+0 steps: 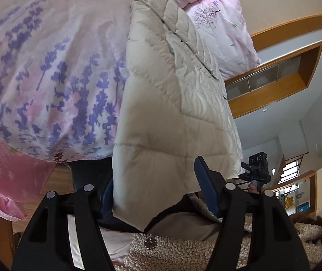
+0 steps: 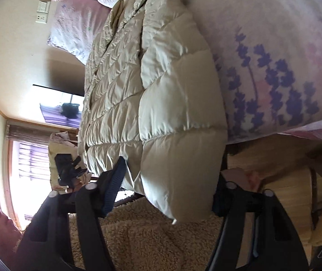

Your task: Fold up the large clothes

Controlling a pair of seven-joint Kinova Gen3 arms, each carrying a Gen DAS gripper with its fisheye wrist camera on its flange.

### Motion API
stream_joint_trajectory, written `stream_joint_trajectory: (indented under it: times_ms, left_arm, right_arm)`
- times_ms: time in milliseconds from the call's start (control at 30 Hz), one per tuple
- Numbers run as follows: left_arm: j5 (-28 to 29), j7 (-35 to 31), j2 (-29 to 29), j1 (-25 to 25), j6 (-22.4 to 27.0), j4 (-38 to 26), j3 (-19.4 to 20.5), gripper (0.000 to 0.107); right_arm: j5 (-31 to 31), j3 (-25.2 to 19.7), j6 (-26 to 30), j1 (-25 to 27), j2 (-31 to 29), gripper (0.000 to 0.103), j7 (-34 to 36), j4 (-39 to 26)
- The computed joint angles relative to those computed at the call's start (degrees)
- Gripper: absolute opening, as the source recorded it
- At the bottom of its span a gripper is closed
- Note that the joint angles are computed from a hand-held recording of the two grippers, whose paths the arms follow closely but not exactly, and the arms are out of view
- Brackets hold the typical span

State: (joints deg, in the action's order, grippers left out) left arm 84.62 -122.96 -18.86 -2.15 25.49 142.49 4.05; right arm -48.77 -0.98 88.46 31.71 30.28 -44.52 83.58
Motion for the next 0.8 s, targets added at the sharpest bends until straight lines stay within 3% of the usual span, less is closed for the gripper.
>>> stream_joint_trajectory:
  times_ms: [67,167,233,433,533,633,800]
  left_arm:
    - [4.16,-4.17,1.04,-0.40,0.63,0.79,0.21,0.062]
    - [8.25,-8.59,1.35,-2.41,2.63,1.82,1.32,0.041]
    - [7.86,-8.65,0.08,-4.29,3.58,2.01,2.66,0.028]
    - [-4.62,4.17,-4.73,-3.16,-1.27,-1.77,4.77,0.016]
    - [-11.61,11.11,-7.31,-10.12,-0.10,-4.52,9.44,0.015]
    - [-17.99,18.10,-9.72,-17.64,1.23,-7.40,13.63,0.015]
    - [-28.66,29.46,-9.81,-20.96,-2.80,-11.65,15.99,0.015]
  right_arm:
    - [-0.26,0.40,-0.47,-0.56,-0.21,0.040,1.23,1.15]
    - [-2.85,5.88,0.85,-4.28,-1.20,0.024,4.82,2.60]
    - [-3.21,5.78,-0.05,-4.25,-2.84,0.019,6.56,3.78]
    - [-1.50,-4.70,-6.65,1.93,-7.88,0.012,6.52,4.79]
    - [-4.90,-8.24,-11.92,4.82,-11.79,0.011,10.09,7.56]
    - [-11.81,-3.73,-18.91,1.15,-17.51,0.011,17.07,12.44]
    - [-22.83,6.76,-30.56,-11.98,-24.82,0.011,27.92,18.80]
